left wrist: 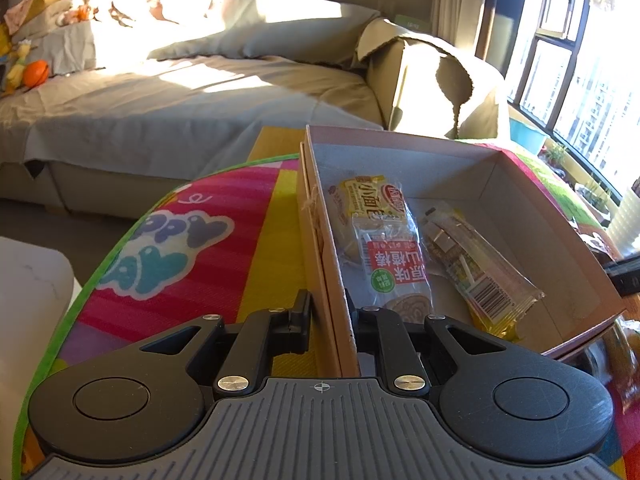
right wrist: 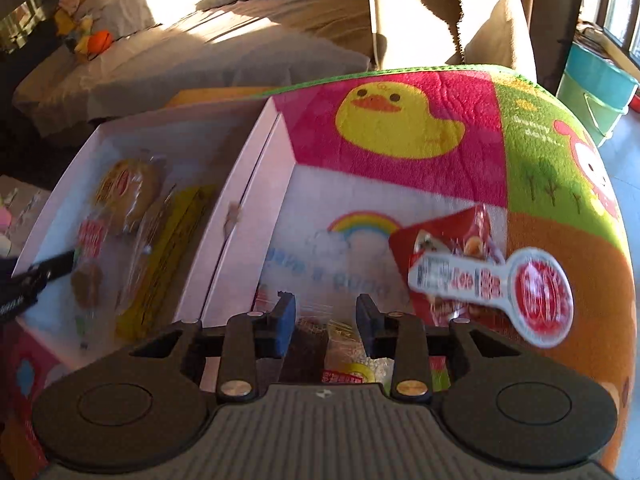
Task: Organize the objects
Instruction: 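Withdraw the right tool from the box toward the snacks on the mat, then reach the right tool to the clear barcoded pack of brown snacks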
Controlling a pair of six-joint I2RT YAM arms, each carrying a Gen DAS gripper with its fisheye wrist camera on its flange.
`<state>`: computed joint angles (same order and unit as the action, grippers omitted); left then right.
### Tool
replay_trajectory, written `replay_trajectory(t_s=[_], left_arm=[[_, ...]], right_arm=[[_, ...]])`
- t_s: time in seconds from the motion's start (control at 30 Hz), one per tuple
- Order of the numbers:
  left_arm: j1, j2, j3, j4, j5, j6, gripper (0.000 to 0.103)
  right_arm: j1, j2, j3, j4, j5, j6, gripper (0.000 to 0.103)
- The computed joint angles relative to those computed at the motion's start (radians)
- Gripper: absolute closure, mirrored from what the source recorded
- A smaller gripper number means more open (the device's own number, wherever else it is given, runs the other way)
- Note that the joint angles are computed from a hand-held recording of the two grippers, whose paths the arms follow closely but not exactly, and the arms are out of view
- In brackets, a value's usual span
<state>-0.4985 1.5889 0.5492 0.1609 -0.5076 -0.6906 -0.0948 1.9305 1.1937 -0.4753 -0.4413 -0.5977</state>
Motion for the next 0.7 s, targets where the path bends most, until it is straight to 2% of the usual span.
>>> replay_trajectory(t_s=[0.1,0.2,0.27,0.33,0.4,0.6,0.67,0.7], left_arm=[[0.001,0.000,-0.001,0.002,0.001,0.001,0.087],[0.001,0.000,-0.001,0.001,0.000,0.000,0.087],[0.002,0.000,-0.001,0.002,0.001,0.001,0.087],[0.001,0.000,-0.001,0.002,0.001,0.001,0.087],[0.002,0.000,-0.001,0.003,0.001,0.002,0.087],[0.000,-0.001,0.000,-0.002,-0.001,0.003,0.087],[-0.001,-0.001,0.000,-0.003,-0.002,0.002,0.087],[-0.001,-0.001,0.000,-0.003,-0.002,0.002,0.087]], right_arm=[[-0.039,-0.098,-0.125,0.013,-0.006,-0.121,0.070],[-0.062,-0.227,-0.264,0.086,0.012,-0.174,0.069],[-0.084,-0.319,-0.338,0.095,-0.027,-0.198,0.063],[-0.110,-0.379,-0.377,0.056,-0.095,-0.206,0.052],[-0.121,-0.426,-0.428,0.037,-0.134,-0.204,0.052],[-0.060,-0.487,-0.617,0.239,-0.011,-0.099,0.049],[-0.062,-0.511,-0.662,0.300,0.019,-0.091,0.051],[-0.073,-0.511,-0.663,0.304,0.021,-0.086,0.055]])
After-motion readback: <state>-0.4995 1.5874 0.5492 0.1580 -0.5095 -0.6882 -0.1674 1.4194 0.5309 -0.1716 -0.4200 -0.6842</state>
